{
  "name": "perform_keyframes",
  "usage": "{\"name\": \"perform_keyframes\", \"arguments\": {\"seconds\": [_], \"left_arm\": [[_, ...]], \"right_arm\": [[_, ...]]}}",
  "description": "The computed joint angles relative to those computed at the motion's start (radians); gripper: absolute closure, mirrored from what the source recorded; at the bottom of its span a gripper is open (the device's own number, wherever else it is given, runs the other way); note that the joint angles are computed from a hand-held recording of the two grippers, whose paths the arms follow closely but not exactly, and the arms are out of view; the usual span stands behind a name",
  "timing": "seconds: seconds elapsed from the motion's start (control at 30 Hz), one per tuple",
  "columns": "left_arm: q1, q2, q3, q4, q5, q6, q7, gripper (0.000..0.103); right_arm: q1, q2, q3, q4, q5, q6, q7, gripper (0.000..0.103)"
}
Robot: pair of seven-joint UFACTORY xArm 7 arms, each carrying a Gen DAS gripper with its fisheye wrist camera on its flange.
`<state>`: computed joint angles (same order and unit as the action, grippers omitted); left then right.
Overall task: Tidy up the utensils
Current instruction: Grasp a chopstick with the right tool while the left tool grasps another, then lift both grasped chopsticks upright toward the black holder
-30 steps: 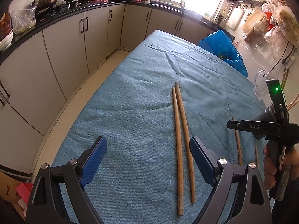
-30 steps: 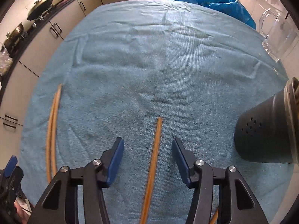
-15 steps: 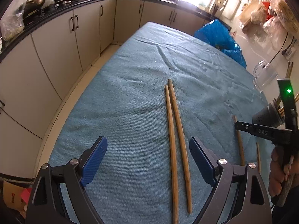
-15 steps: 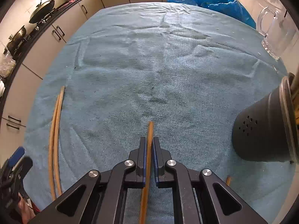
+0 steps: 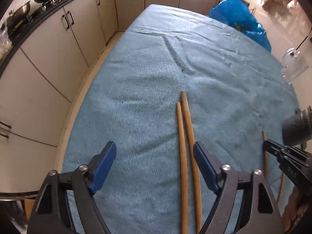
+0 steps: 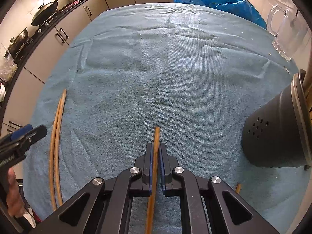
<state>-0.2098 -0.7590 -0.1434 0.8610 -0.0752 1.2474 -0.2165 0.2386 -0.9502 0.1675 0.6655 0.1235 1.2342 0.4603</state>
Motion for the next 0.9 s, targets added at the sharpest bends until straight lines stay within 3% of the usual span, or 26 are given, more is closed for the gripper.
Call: {"name": "perform_keyframes", "arguments": {"seconds": [0.17, 0.27, 0.47, 0.7, 0.9], "left_arm": [[0.0, 0.047, -0.008, 0.019, 0.004, 0.004, -0.007, 0.034], [-0.004, 0.075, -0.013, 0.027, 0.003, -0.001, -0.014, 0.049], [-0.009, 0.122, -0.047, 0.053, 0.052, -0.021, -0.038, 0.061], [-0.028, 0.136, -0.046, 0.054, 0.056, -0.055, -0.06, 0.096], [-0.043, 0.101, -0.016, 0.025, 0.011, -0.081, -0.057, 0.097]], "right_arm": [[0.004, -0.006, -0.007, -0.007, 0.009, -0.007, -0.003, 0.096], [0.005, -0.01, -0.007, -0.008, 0.01, -0.007, -0.004, 0.096], [0.005, -0.012, -0.014, -0.014, 0.015, -0.014, -0.011, 0.096], [0.0, 0.014, 0.006, 0.005, -0.001, -0.009, -0.005, 0.096], [0.006, 0.011, -0.002, 0.0, -0.003, -0.017, -0.007, 0.096]]}}
